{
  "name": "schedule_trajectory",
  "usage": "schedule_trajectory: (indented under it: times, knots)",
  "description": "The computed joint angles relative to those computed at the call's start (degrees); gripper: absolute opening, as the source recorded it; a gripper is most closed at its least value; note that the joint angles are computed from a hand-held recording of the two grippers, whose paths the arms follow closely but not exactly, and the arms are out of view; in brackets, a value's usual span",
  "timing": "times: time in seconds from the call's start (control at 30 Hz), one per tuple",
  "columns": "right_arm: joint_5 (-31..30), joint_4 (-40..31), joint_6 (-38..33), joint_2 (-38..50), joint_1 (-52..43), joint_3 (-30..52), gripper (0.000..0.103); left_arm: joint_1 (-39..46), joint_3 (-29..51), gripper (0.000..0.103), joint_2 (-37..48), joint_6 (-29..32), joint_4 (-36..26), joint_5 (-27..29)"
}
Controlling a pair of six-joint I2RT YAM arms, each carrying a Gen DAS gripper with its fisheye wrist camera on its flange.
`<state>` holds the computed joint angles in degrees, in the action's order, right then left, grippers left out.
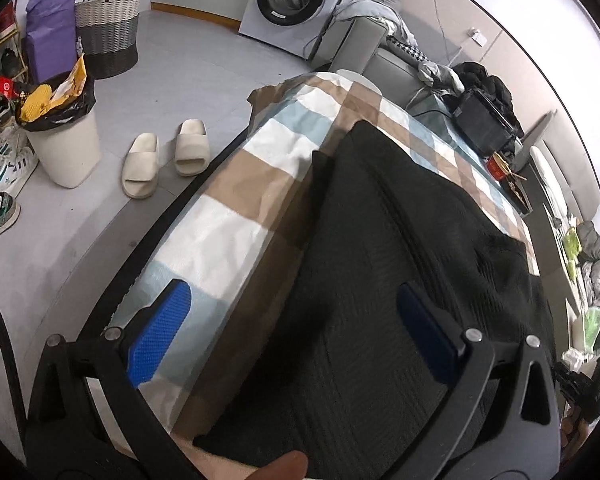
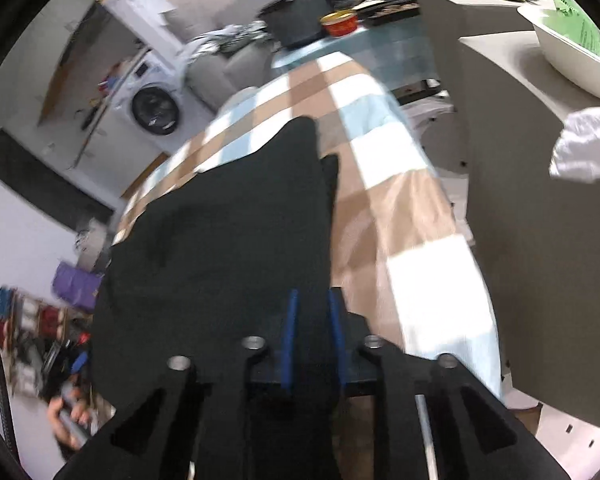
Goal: Fold small clothes
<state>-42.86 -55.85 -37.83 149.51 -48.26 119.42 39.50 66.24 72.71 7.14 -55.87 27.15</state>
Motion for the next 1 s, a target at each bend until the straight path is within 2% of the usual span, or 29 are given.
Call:
schedule_trajectory:
  times: [0.07, 0.17, 0.33, 0.4, 0.53, 0.57, 0.6, 0.67, 0.73, 0.77, 0.8, 0.87, 0.93, 1.0]
  knots:
    - [-1.19, -1.8, -5.18, -1.4, -2.34, -3.53, 0.042, 0.82, -0.81, 0.102, -1.73, 1.22, -0.97, 0.52]
    - [-2.33, -4.43, -13.14, -1.83, -5.43, -7.44, 0.043, 2.23, -1.72, 0.102, -4.2, 2.51, -2.91, 1.76]
    - [-4.8, -13.59, -31.3, -0.69, -9.3, -10.55, 0.043, 4.15, -2.88, 0.102, -7.53, 4.59, -6.05, 3.54]
    - [-4.88, -9.69, -34.71, -3.78, -9.75, -16.13, 0.044, 4.97, -2.94, 0.102, -8.38, 5.53, -7.36, 4.2]
    - [-2.89, -1.24, -28.64, -5.45, -7.01, -19.78, 0.044, 6.04, -3.54, 0.102, -10.22, 6.92, -8.94, 4.52]
    - [-2.81, -0.95, -28.85, -5.15, -6.67, -19.61, 0.04, 6.0, -3.69, 0.102, -10.44, 6.84, -9.01, 4.43]
    - [-3.16, -0.48, -30.02, -5.57, -6.4, -20.35, 0.027, 5.93, -3.7, 0.102, -10.6, 6.73, -9.24, 4.45]
    - [-4.9, -0.6, -33.4, -7.36, -6.72, -22.3, 0.01, 5.76, -3.95, 0.102, -11.17, 6.89, -9.58, 4.59]
    - [-9.16, -6.0, -37.91, -7.62, -7.61, -20.95, 0.008, 5.07, -4.2, 0.102, -12.0, 7.18, -9.79, 4.06]
    - [-8.95, -6.68, -37.89, -7.87, -7.9, -20.77, 0.007, 4.8, -4.29, 0.102, -12.06, 7.12, -9.65, 3.88]
    - [-7.33, -5.27, -36.74, -8.39, -7.88, -21.43, 0.007, 4.72, -4.4, 0.102, -12.2, 7.29, -9.67, 3.85]
    - [-1.58, 4.62, -29.88, -10.33, -7.18, -25.85, 0.006, 4.84, -4.6, 0.102, -11.92, 7.52, -9.55, 3.91]
    - [2.36, 6.22, -24.98, -9.34, -6.78, -24.34, 0.006, 4.71, -4.82, 0.102, -11.41, 7.65, -9.38, 3.64]
    - [0.98, 6.47, -22.44, -9.83, -7.38, -23.96, 0.013, 4.24, -4.92, 0.102, -11.05, 7.51, -8.76, 3.19]
